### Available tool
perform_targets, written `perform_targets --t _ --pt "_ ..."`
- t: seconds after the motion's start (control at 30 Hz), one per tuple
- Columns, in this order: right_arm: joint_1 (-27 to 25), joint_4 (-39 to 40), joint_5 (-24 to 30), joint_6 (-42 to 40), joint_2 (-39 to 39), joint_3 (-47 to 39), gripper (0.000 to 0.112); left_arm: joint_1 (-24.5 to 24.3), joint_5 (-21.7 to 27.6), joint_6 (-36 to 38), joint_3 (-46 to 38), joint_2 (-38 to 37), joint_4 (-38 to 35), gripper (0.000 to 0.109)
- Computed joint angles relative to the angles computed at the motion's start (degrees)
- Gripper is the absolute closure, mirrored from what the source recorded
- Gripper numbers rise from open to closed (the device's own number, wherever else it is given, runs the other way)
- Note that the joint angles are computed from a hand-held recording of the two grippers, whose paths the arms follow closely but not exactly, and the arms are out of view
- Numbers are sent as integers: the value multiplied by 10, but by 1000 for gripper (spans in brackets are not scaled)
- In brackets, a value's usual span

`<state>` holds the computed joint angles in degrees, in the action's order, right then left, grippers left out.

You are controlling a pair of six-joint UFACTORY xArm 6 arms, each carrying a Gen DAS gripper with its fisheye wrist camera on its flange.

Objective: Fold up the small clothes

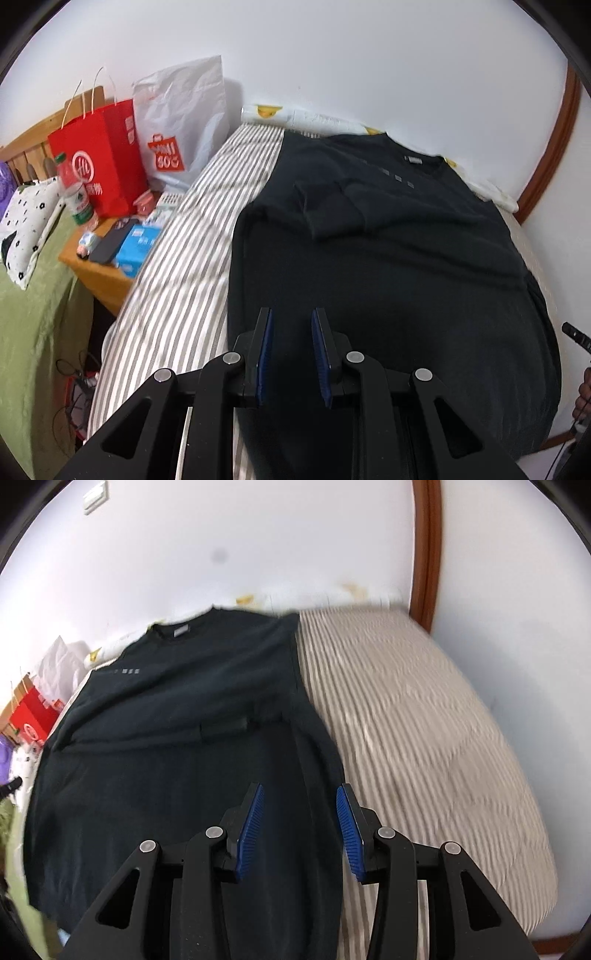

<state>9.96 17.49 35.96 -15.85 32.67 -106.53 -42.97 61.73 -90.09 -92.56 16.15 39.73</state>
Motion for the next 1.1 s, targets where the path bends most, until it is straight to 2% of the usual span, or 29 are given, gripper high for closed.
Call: perform_targets --t 0.07,0.2,0.23,0.3,0.33,0.5,0.6,0.73,0.93,1.03,1.1 --pt "-6 14 -16 -15 -31 53 71 -8 -19 -23 35 -19 -5 88" --pt "-13 43 -68 -56 -89 160 71 -32 -16 -52 72 -34 -5 85" --pt "-15 48 -78 -66 -102 185 71 -37 -17 -59 80 -38 -3 82" --pt "-17 56 -87 -80 -118 220 71 -46 -24 -80 99 -45 5 60" --pt "-19 62 -93 -86 -126 239 71 -50 -28 -89 108 -49 12 58" --pt "-20 113 -109 -131 -148 293 68 -54 -50 -107 132 -53 5 58" --pt "-16 137 -115 -150 -156 310 67 -57 -39 -103 125 -46 12 58" --pt "-14 118 -116 -133 -150 306 67 -58 -20 -88 105 -31 13 58" --pt "-11 89 -131 -108 -132 291 67 -56 8 -60 71 -6 15 71" --pt "-7 107 -118 -118 -122 273 67 -50 1 -59 70 -5 9 81" --pt "-3 130 -107 -140 -118 264 67 -48 -3 -57 69 -5 4 92"
